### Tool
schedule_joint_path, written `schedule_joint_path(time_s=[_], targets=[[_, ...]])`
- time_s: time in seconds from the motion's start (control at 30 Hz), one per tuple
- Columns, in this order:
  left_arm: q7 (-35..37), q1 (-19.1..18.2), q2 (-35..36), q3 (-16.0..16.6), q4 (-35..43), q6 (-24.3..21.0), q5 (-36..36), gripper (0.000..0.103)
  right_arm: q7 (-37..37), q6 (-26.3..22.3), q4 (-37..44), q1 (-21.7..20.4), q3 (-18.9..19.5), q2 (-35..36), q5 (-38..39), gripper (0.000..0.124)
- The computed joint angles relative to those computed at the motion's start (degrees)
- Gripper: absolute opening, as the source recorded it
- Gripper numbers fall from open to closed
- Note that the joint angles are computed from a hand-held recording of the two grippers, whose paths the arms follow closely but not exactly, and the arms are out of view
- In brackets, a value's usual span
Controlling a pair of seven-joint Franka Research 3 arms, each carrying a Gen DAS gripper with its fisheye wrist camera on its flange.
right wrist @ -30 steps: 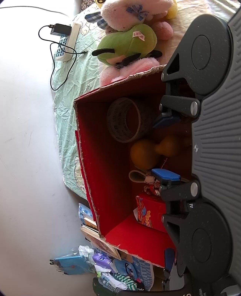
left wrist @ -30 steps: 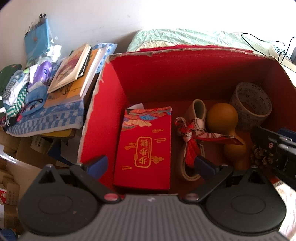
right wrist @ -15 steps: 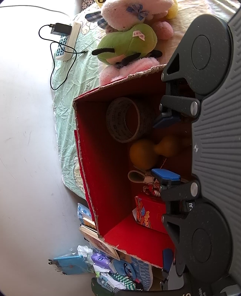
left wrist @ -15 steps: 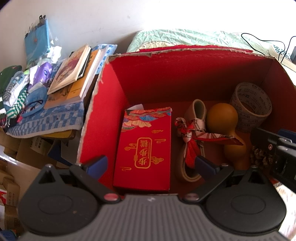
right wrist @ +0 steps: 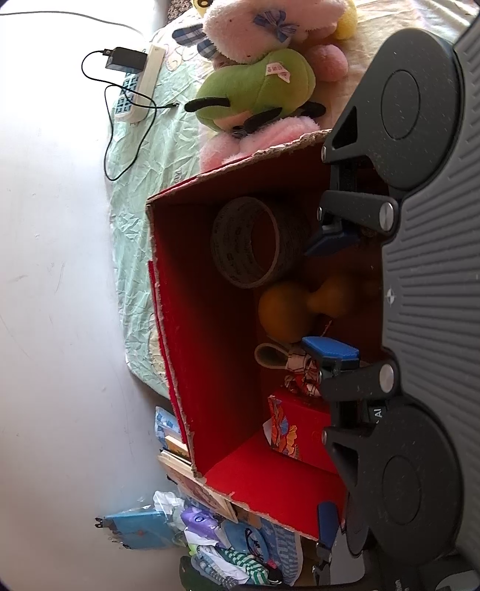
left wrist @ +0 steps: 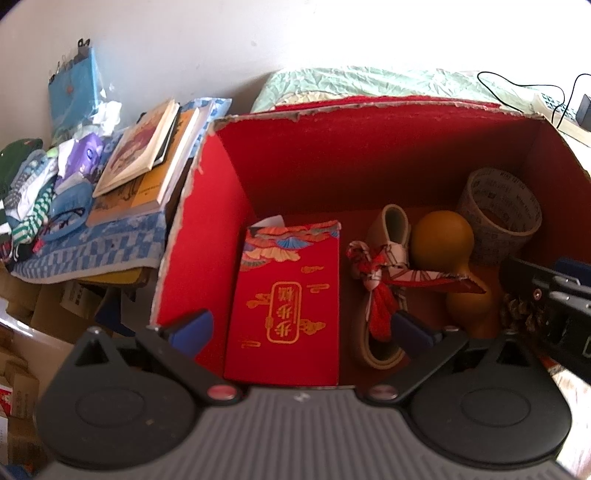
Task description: Organize objects
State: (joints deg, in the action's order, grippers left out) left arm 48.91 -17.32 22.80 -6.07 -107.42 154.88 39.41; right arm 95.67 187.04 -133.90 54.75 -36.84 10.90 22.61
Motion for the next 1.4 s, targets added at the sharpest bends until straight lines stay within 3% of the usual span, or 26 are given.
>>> schedule_joint_path(time_s=[0.07, 0.3, 0.6, 0.87, 1.4], targets=[[-0.28, -0.06, -0.01, 0.17, -0.14, 0.42, 0.31, 0.102, -0.65, 2.51, -0.62, 1.3, -0.87, 0.21, 0.95, 0.051], [-1.35, -0.44, -0.43, 0.97, -0.56, 2.21, 2.09, 0.102, -4.62, 7.18, -0.84, -0.27, 1.97, 0.34, 6.41, 0.05], [-6.92, -0.65, -2.75, 2.15, -2.03, 4.54, 8.09, 0.102, -8.73, 11.48, -0.96, -5.94, 9.21, -0.19, 11.82, 0.05], [-9.63, -0.07, -3.87, 2.0, -3.2, 6.93, 11.4, 0.102, -9.02, 11.25, -1.26, -13.72, 17.29, -1.42, 12.29, 0.05], [-3.36, 1.15, -3.19, 0.01, -3.39, 5.49, 3.92, 0.102, -16.88, 10.43, -0.24, -23.1, 28.25, -1.96, 19.56, 0.05]])
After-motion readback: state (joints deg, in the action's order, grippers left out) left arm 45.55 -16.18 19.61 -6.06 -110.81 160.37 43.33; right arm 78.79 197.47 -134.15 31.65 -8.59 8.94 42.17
